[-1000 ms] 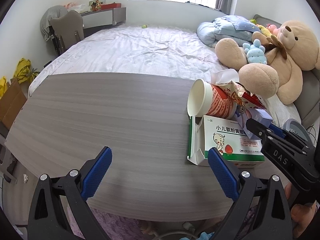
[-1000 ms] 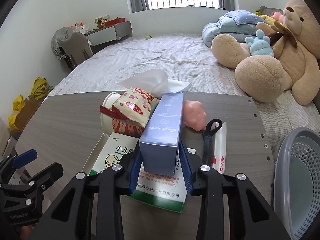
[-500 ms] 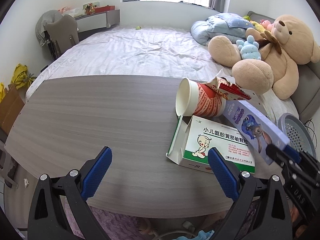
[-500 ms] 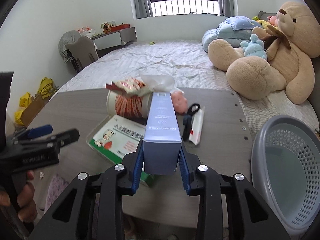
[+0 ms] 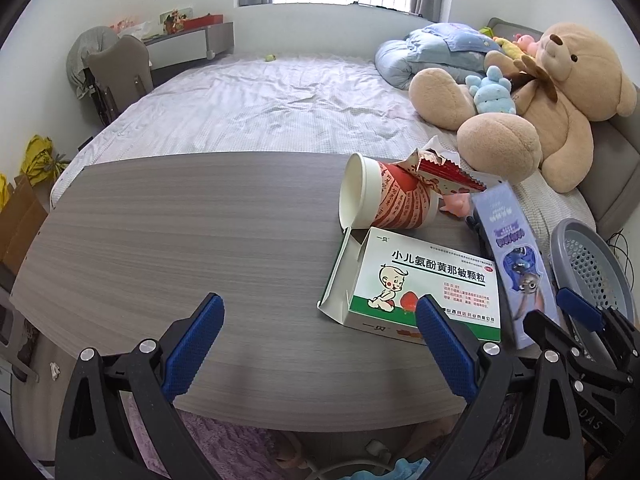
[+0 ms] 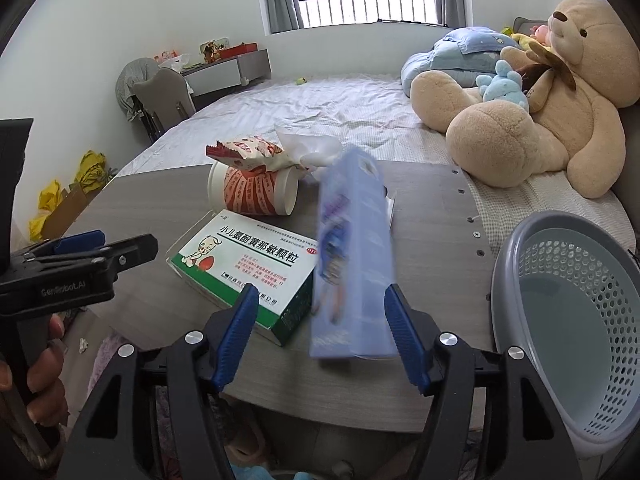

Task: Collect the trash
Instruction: 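Grasp the blue toothpaste box with the right gripper and lift it, then grasp the red-and-white snack bag with the left gripper while the right holds the box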

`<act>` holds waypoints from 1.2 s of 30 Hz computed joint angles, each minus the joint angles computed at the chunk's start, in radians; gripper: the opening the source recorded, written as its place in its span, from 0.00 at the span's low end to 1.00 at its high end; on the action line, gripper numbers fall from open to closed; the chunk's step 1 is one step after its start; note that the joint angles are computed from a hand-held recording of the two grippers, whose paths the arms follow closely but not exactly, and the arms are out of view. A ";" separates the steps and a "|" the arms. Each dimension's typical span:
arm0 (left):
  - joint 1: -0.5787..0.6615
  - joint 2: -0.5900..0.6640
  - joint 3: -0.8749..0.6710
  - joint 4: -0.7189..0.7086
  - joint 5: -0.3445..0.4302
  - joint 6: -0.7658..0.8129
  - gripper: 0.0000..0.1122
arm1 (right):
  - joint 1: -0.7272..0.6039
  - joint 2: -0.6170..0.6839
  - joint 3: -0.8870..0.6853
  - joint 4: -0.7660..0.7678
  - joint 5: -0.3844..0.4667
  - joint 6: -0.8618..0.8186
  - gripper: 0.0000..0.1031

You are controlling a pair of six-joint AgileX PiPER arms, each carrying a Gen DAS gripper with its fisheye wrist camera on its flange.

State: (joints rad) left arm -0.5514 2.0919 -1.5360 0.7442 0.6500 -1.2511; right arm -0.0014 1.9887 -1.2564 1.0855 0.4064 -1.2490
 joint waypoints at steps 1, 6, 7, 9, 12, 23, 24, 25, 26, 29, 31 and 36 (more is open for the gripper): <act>0.000 0.001 -0.002 -0.002 0.001 0.003 0.84 | 0.003 0.011 -0.017 -0.029 -0.002 0.036 0.61; -0.002 -0.001 -0.001 0.003 0.000 0.000 0.84 | 0.006 0.042 -0.060 -0.141 -0.022 0.169 0.61; -0.002 0.001 -0.002 0.002 -0.001 0.000 0.84 | 0.008 0.047 -0.067 -0.179 -0.034 0.207 0.61; 0.000 0.003 -0.006 -0.006 -0.001 0.009 0.84 | 0.009 0.059 -0.081 -0.226 -0.043 0.254 0.61; 0.000 0.008 -0.011 -0.020 -0.001 0.023 0.84 | 0.012 0.077 -0.103 -0.290 -0.056 0.318 0.61; -0.001 0.012 -0.018 -0.023 0.000 0.029 0.84 | 0.077 0.151 -0.210 -0.675 -0.067 0.677 0.48; -0.002 0.013 -0.020 -0.024 0.001 0.031 0.84 | 0.078 0.155 -0.216 -0.677 -0.062 0.681 0.48; -0.002 0.015 -0.023 -0.027 0.002 0.034 0.84 | 0.077 0.159 -0.223 -0.671 -0.057 0.677 0.48; -0.002 0.017 -0.028 -0.031 0.003 0.039 0.84 | 0.074 0.165 -0.231 -0.660 -0.050 0.669 0.48; -0.005 0.027 -0.047 -0.041 0.013 0.052 0.84 | 0.064 0.173 -0.245 -0.618 -0.035 0.636 0.44; -0.008 0.029 -0.054 -0.045 0.018 0.055 0.84 | 0.055 0.167 -0.235 -0.564 -0.036 0.589 0.44; -0.013 0.028 -0.061 -0.042 0.022 0.058 0.84 | 0.031 0.132 -0.197 -0.434 -0.035 0.476 0.44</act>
